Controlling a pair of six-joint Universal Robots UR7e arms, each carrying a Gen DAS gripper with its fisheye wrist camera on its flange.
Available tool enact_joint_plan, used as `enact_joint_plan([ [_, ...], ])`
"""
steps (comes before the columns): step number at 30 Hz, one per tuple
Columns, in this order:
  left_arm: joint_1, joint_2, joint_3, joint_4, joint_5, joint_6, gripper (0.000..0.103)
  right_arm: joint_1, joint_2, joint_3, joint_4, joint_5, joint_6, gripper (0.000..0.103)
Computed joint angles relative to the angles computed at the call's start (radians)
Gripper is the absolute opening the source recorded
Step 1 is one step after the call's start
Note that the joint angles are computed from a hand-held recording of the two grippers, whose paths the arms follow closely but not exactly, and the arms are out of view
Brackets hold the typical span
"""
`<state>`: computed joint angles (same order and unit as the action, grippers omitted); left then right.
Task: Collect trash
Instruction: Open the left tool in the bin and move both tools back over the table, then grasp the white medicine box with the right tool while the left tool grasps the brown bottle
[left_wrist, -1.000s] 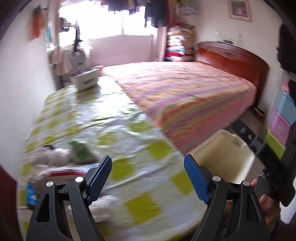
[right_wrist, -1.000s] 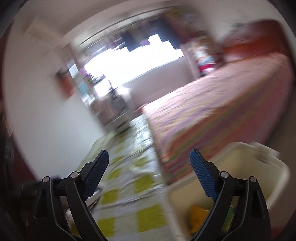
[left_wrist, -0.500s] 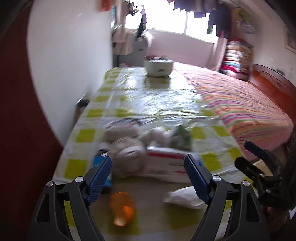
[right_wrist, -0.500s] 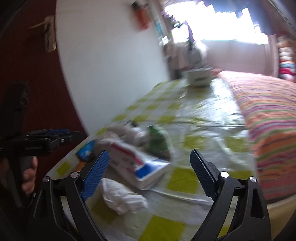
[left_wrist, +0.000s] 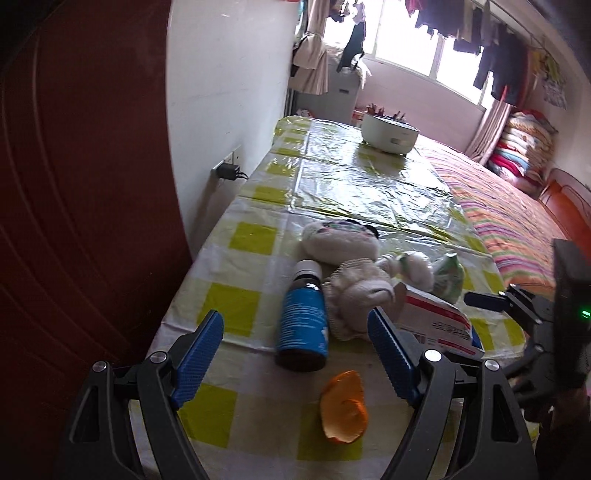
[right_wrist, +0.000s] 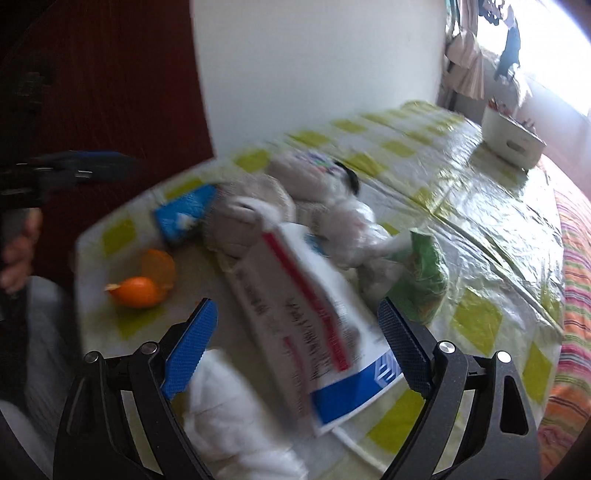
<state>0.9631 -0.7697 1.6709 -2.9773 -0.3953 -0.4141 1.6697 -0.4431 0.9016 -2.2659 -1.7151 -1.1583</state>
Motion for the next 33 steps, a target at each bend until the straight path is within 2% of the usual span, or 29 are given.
enact_joint_plan([
  [4,0.005,-0.005,0.008,0.003,0.004,-0.008,0.078,0.006,0.081,-0.14,0.124,-0.06,0.025,0.089],
  [6,0.009,-0.01,0.013,0.015,0.004,-0.019,0.078,0.011,0.08,-0.117,0.083,-0.095,-0.014,0.089],
  [12,0.018,-0.028,0.028,0.043,0.003,-0.076,0.078,0.021,0.068,-0.067,0.028,-0.138,-0.04,0.089],
  [17,0.023,-0.032,0.03,0.046,-0.013,-0.094,0.078,0.028,0.049,0.026,-0.127,-0.19,-0.135,0.087],
  [19,0.022,-0.028,0.027,0.052,-0.007,-0.094,0.078,0.028,0.048,0.039,-0.155,-0.193,-0.141,0.085],
  [26,0.02,-0.029,0.027,0.066,-0.005,-0.108,0.078,0.021,-0.005,0.123,-0.208,-0.123,-0.151,0.075],
  [29,0.022,-0.031,0.028,0.064,-0.008,-0.106,0.078,0.007,-0.047,0.142,-0.165,-0.045,-0.075,0.073],
  [33,0.024,-0.027,0.022,0.098,0.003,-0.118,0.078,-0.033,-0.081,0.06,0.055,0.148,0.128,0.068],
])
